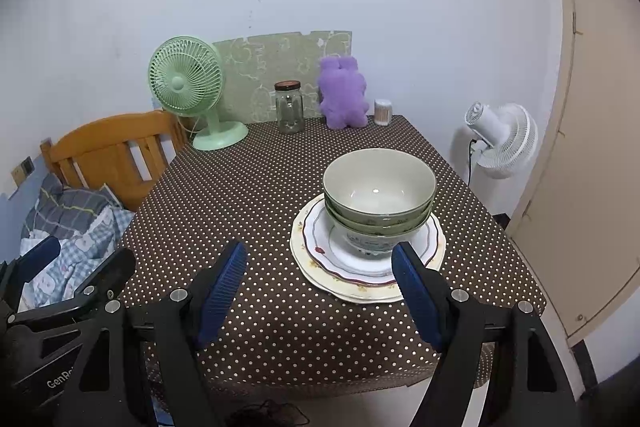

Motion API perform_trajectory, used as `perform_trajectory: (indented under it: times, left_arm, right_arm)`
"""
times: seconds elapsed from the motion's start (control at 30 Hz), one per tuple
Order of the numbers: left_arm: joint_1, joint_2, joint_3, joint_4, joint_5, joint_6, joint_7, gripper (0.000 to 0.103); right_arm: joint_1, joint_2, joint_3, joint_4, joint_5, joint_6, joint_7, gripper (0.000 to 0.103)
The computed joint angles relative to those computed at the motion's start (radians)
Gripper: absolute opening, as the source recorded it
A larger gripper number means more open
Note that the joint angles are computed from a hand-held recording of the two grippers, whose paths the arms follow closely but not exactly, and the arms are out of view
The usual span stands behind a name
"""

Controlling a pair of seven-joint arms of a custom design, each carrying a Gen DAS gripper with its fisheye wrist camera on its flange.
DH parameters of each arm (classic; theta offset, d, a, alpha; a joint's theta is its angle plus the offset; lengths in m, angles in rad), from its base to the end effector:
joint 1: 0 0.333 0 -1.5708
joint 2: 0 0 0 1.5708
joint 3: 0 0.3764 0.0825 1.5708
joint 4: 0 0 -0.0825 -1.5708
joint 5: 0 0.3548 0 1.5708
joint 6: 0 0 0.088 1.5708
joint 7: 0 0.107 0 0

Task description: Organize plates and bowls

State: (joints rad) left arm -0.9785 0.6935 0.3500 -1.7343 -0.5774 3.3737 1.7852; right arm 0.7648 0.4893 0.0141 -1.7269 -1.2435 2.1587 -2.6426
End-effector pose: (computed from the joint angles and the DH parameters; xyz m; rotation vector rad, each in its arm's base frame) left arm 0.5825 -0.4304 0.3869 -1.3089 1.9813 -1.0763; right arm 0.5124 0.4501 0.3886 -1.2073 2.0535 -1.0619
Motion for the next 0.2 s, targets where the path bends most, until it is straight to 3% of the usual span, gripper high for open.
perform_trajectory:
  times: [0.2]
  left_arm:
    - [-0.002,0.0,0.004,0.002,0.003,-0.005,-0.002,0.102]
  right_arm:
    - [-0.002,-0.003,0.0,-0.007,0.0,0.004,0.003,0.078]
